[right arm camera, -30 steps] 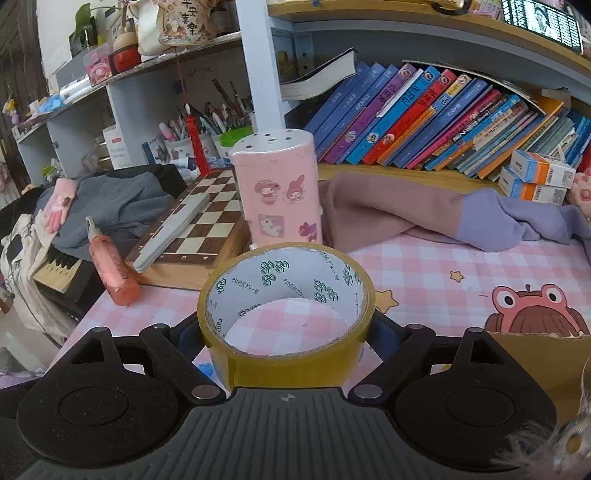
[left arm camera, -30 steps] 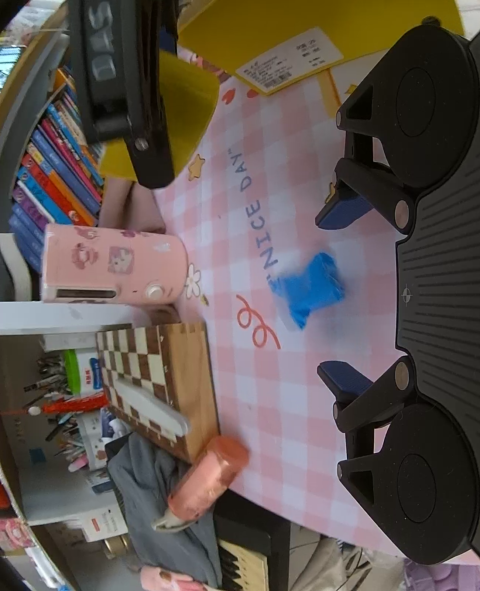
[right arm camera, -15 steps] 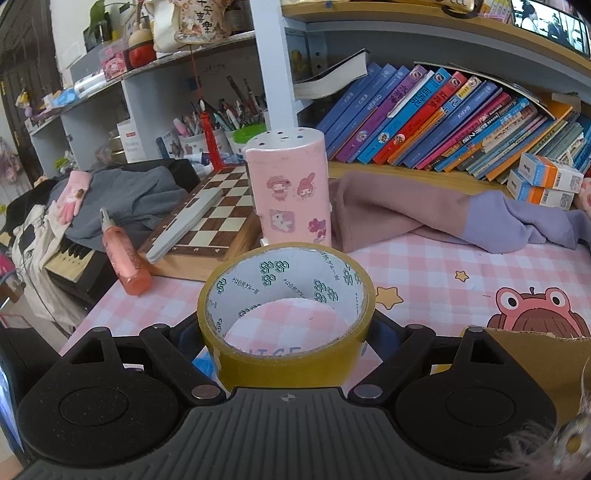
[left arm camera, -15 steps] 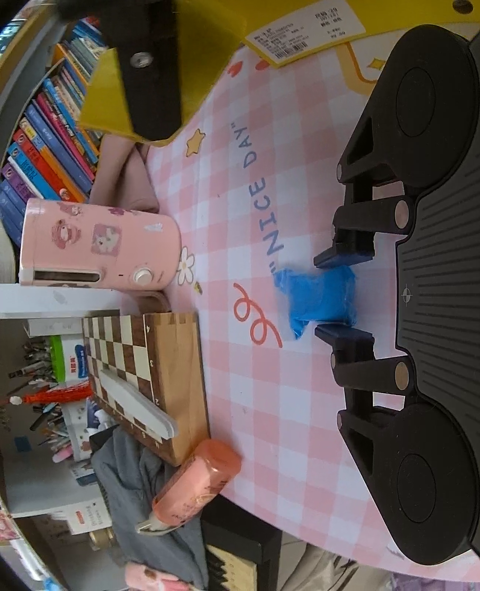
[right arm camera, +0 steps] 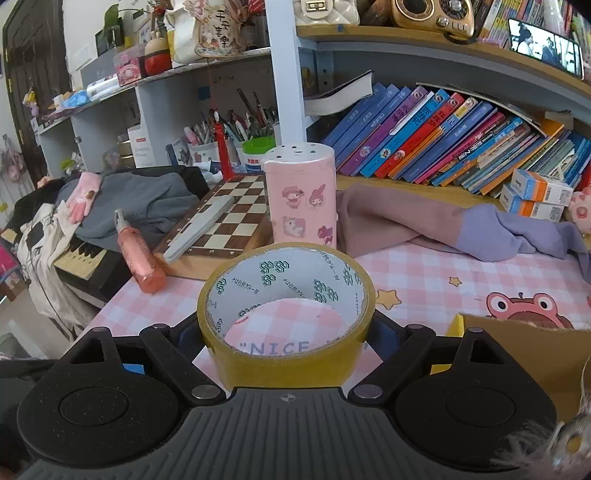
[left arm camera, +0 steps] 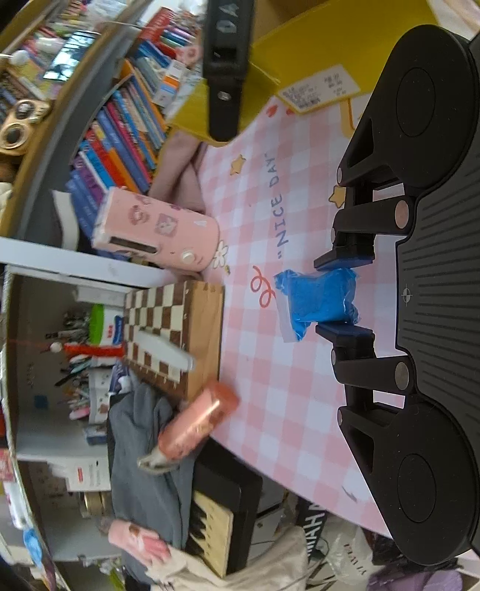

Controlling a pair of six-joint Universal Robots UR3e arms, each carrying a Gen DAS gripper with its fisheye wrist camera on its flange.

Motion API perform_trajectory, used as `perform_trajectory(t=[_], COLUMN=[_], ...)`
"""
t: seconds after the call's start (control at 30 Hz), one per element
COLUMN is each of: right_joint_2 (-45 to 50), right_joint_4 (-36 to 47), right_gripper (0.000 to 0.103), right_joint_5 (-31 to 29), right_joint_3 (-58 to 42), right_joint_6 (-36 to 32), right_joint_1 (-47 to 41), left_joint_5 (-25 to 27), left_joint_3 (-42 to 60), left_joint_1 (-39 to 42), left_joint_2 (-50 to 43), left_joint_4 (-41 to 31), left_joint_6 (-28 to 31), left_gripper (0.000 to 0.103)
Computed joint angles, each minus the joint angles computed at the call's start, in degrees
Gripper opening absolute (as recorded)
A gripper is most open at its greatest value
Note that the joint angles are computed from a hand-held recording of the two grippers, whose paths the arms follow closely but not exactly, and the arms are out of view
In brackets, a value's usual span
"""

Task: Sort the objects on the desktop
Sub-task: 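Carry the tape with the right tool while the left tool carries the blue object to the box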

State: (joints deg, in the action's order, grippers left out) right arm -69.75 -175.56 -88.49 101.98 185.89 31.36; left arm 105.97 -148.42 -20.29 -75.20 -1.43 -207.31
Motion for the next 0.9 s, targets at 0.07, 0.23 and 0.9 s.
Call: perform_trajectory(t=[0.07,0.23,0.9], right_joint_2=[-1.2,-4.4,-18.3], right_joint_4=[-0.3,-1.0,2.5], right_gripper=[0.086,0.086,0.086], right_joint_5=[-0.8,-3.6,-18.5], right_joint_3=[1.4,5.0,20.2], right_joint_6=[0.3,1.8,11.7], right_joint_1=[0.8,3.6,20.4], left_joint_5=[0.2,3.2,14.7], left_joint_3=[-1.2,-2.3,-3.5], left_joint_1=[-0.5,-4.6,-26.0], left_joint_2=[4.8,13.9,37.8], left_joint_4=[-2.8,-9.1,-35.0], left_joint_6=[-0.7,-2.9,-15.7], left_gripper=[0.028,0.028,0.028])
